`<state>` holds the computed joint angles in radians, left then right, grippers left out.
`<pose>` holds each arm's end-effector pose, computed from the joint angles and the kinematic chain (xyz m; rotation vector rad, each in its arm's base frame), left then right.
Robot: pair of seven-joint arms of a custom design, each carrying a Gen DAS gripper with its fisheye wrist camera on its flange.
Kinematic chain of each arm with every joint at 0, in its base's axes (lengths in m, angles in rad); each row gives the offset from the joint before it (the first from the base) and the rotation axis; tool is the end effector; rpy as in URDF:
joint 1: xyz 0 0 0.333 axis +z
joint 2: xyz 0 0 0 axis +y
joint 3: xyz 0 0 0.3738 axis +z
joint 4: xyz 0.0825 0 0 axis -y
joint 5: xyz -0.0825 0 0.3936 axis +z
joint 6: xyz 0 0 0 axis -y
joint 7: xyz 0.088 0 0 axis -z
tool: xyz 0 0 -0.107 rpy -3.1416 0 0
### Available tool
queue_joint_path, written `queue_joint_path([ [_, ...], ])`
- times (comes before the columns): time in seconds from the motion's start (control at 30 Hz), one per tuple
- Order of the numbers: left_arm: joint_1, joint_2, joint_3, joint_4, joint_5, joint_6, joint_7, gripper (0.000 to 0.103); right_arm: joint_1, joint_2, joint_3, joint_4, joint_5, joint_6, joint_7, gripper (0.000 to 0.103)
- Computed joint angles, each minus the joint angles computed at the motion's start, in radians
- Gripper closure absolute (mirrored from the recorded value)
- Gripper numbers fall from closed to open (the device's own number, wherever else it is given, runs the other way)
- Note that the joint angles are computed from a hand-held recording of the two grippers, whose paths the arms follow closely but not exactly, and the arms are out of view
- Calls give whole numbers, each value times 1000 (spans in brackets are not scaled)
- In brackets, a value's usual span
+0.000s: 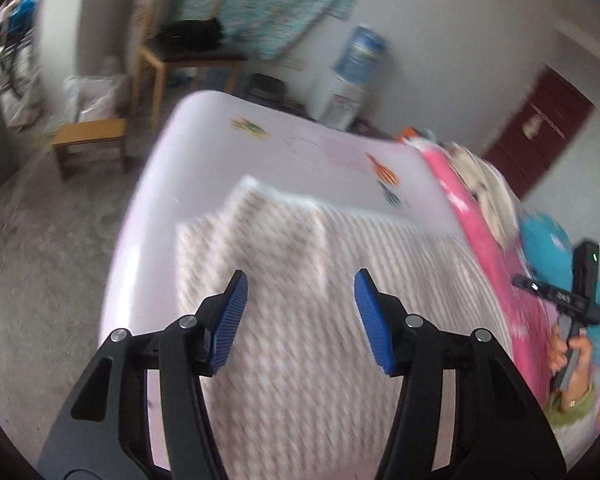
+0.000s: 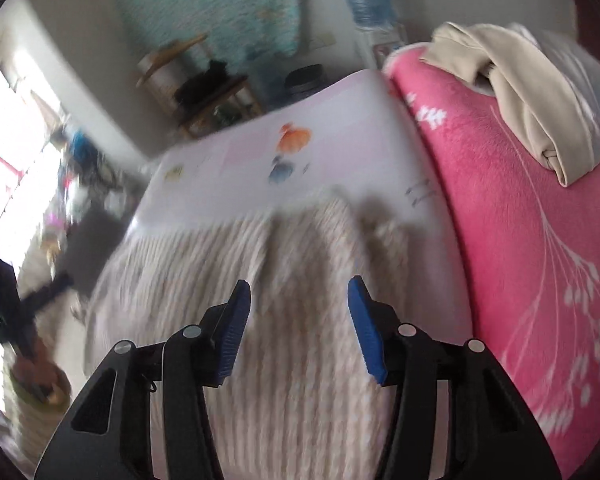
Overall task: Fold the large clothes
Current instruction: 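Open both grippers and release the hem onto the folded coat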
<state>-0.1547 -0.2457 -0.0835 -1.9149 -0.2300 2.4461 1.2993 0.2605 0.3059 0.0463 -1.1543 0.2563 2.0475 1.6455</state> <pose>0.5104 -0.1314 0.7440 -2.0470 1.7713 -1.0897 0.6707 0.2193 0.7519 -1.9197 1.6072 -0.1361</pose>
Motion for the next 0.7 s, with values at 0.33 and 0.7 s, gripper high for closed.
queue_joint_path([
  [0.33, -54, -132, 39, -254, -161, 39, -37, 66, 12, -151, -3, -291, -46, 19, 58, 59],
  [0.7, 20, -180, -83, -252, 288, -45, -159, 56, 86, -224, 27, -363, -401, 19, 174, 56],
])
